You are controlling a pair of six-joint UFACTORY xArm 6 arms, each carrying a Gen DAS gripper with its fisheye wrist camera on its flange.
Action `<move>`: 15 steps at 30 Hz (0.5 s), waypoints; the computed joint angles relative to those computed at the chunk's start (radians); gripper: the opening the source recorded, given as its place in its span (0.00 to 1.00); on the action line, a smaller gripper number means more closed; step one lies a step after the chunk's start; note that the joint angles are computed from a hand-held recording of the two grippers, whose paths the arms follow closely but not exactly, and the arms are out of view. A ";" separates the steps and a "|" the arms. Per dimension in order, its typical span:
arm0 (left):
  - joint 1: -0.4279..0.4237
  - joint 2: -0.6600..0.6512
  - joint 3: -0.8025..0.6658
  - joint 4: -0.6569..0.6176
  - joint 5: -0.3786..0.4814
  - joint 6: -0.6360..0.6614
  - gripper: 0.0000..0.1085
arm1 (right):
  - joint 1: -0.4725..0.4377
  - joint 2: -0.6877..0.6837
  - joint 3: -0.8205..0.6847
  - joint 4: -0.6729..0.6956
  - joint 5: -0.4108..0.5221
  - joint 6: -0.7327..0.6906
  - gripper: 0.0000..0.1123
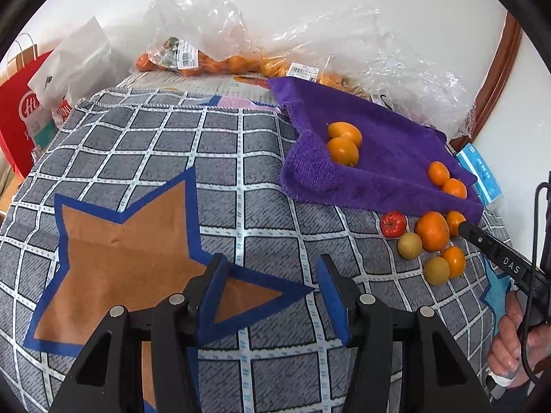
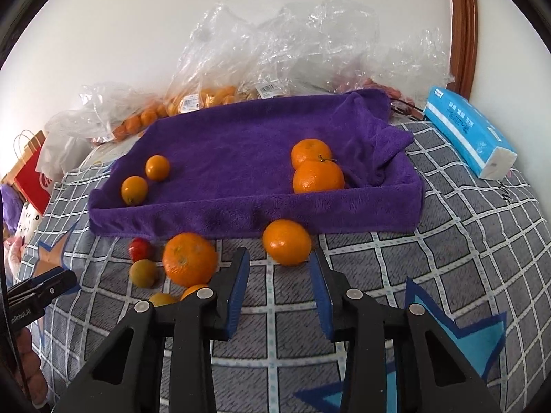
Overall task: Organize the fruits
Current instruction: 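Withdraw both grippers from the towel back toward the loose fruits, then grasp a mandarin with right gripper while left gripper closes on the red fruit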
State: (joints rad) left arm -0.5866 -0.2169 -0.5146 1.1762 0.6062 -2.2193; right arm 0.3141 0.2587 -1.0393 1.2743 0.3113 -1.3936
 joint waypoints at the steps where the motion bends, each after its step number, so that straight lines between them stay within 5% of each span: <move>1: -0.003 0.006 -0.004 0.006 0.009 -0.003 0.47 | 0.002 0.016 -0.014 -0.015 -0.002 0.015 0.32; 15: -0.003 0.040 -0.033 0.003 0.002 0.052 0.61 | 0.014 0.108 -0.097 -0.113 -0.003 0.109 0.30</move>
State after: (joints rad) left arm -0.5893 -0.1768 -0.5478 1.1791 0.6086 -2.1671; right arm 0.3282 0.3672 -1.1364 1.1612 0.3081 -1.2851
